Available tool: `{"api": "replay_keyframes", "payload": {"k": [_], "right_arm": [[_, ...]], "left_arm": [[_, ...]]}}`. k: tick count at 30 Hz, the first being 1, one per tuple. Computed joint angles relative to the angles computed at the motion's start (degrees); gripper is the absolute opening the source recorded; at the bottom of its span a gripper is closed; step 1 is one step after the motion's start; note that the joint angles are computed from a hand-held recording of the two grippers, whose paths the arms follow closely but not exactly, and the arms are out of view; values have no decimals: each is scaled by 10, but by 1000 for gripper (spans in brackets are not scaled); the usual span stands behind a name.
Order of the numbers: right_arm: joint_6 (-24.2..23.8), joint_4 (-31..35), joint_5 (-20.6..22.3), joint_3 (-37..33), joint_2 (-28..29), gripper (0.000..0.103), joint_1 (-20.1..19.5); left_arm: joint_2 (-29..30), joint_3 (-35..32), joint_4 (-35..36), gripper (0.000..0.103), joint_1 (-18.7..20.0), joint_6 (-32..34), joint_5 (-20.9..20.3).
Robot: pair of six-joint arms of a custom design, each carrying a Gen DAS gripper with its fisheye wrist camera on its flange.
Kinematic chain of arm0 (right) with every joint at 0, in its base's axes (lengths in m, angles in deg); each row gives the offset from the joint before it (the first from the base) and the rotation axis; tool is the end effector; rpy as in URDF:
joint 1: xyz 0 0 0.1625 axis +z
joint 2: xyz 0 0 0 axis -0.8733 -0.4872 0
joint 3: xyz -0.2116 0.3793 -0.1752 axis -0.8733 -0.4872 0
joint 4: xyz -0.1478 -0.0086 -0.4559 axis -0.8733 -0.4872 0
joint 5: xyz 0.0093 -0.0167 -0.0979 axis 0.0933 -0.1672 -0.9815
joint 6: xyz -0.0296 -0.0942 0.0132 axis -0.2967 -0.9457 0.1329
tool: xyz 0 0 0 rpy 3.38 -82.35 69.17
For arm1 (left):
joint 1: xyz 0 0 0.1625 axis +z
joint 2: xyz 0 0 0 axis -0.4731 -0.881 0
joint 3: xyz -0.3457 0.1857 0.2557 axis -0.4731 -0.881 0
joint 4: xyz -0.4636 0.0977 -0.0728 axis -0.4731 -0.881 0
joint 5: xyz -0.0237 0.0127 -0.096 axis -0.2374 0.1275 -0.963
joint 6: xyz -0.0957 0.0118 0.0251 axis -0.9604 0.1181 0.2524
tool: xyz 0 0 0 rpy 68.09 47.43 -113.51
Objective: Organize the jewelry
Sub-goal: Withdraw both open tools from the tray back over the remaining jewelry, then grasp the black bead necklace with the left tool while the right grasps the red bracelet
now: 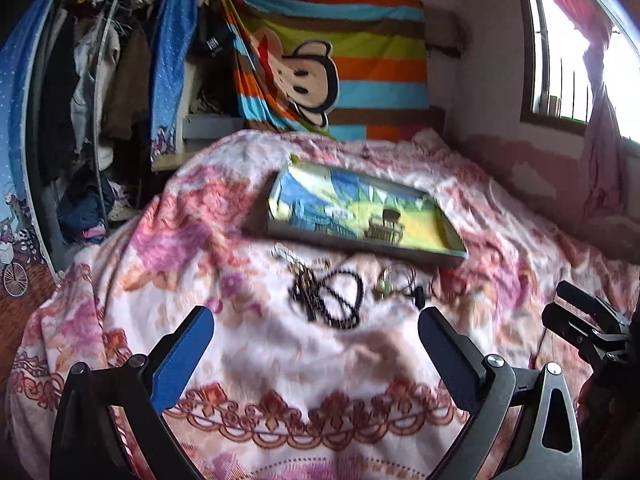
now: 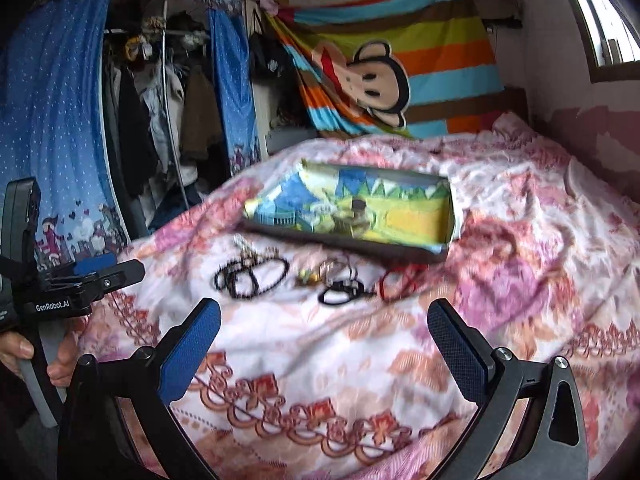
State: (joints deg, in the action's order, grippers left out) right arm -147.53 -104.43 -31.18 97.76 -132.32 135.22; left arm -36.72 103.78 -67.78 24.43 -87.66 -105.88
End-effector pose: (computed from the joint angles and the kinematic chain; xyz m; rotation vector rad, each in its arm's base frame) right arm 0.0758 -0.3189 0.2482 1.2783 -2.4302 0.9477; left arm -0.2569 -0.1968 0.0427 0.0625 1.9738 -1.3949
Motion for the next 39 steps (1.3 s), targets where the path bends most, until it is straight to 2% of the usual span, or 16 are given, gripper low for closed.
{"api": "replay_keyframes", "payload": {"k": [6, 14, 21, 26, 28, 30, 32, 34, 39], "right_arm": [[12, -23, -47, -8, 41, 102, 9], [62, -8, -86, -38, 76, 102, 25], [116, -4, -148, -98, 154, 102, 67], [108, -64, -187, -134, 226, 101, 96], [105, -67, -193, -148, 243, 101, 103], [101, -71, -200, -159, 258, 94, 109], [99, -75, -213, -173, 279, 79, 116], [102, -88, -225, -182, 299, 70, 119], [109, -93, -249, -202, 336, 53, 123]], "left_arm": [[6, 11, -85, 103, 35, 68, -21], [9, 14, -117, 103, 56, 101, -17], [-20, 35, -209, 103, 116, 175, 30], [-30, 51, -323, 103, 170, 262, 59], [-30, 58, -370, 97, 187, 289, 66], [-28, 60, -397, 91, 198, 307, 69], [-23, 59, -419, 84, 210, 328, 69], [-13, 55, -451, 75, 225, 362, 68], [13, 29, -488, 65, 278, 437, 51]]}}
